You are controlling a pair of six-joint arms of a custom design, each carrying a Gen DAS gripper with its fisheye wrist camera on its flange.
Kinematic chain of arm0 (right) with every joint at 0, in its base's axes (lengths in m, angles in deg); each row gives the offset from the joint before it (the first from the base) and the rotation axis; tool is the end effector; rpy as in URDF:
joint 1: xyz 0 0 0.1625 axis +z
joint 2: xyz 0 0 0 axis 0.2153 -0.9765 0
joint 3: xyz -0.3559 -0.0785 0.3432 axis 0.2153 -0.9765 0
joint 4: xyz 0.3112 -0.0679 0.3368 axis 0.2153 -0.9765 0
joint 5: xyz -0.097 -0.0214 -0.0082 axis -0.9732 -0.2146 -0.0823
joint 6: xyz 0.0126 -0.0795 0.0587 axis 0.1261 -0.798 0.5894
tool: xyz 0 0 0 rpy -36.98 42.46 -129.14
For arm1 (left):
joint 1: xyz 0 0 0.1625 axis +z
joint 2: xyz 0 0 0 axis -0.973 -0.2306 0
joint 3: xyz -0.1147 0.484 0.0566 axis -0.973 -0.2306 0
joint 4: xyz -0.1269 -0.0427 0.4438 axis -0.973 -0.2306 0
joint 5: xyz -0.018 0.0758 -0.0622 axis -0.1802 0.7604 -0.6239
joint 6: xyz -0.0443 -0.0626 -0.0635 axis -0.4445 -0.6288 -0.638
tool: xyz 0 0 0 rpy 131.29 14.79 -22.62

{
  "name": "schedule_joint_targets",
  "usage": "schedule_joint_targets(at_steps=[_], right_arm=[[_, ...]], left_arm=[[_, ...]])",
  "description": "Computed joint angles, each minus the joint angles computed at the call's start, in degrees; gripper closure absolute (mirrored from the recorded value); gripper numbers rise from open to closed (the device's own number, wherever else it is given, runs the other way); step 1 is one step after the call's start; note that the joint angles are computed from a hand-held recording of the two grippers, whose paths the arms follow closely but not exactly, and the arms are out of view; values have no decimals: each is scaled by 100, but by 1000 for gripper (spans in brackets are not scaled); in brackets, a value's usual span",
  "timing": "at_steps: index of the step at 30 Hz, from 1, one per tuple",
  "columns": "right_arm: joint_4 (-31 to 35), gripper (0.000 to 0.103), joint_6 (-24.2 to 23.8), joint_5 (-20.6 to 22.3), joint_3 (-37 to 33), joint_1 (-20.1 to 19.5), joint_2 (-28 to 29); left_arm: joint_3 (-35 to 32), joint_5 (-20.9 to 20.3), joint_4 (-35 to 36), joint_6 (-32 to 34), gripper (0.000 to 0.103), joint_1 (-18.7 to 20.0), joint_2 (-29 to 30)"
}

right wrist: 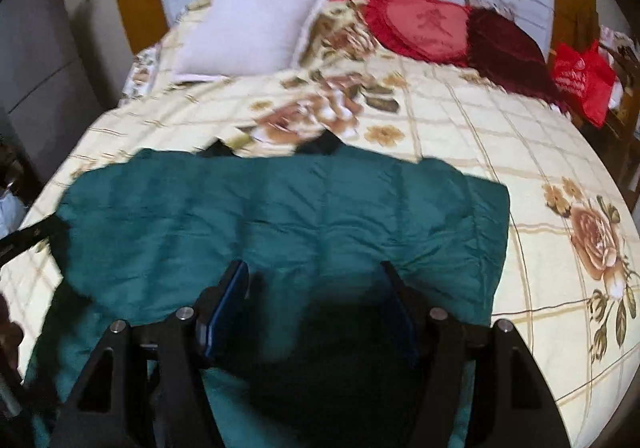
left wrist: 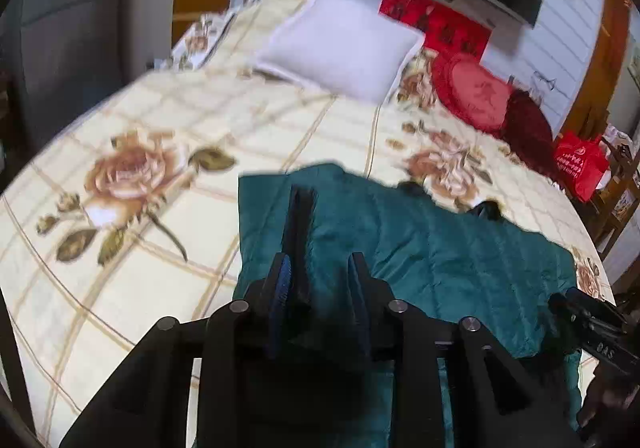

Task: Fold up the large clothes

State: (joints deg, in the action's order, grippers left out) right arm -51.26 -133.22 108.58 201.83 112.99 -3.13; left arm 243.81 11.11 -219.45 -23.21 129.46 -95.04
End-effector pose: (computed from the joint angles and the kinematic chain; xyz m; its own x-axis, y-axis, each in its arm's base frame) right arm 0.3031 -0.3365 0.0160 -0.7524 0.0730 0.6546 -0.4164 0.7173 -0.5586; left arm 0.0056 -0.3325 0.2747 -0.8363 0.0315 -0.5474 0.4178 0.6832 -0.5989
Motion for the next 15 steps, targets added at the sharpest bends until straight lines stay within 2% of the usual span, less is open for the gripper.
schedule_joint_targets(at_steps=[4, 9, 12, 15], right_arm=[[173, 34, -52, -337, -260, 80, 181], [268, 34, -298, -607, -680, -28, 595], [278, 34, -492, -519, -946, -104, 881], [309, 33, -599, -320, -1166, -182, 1117]], left_arm=[[101, 182, -258, 216, 55, -224, 178], [32, 294, -644, 471, 55, -4, 890], [-36, 395, -829, 600, 55, 192, 1282], [-121, 295, -971, 711, 55, 387, 1503]])
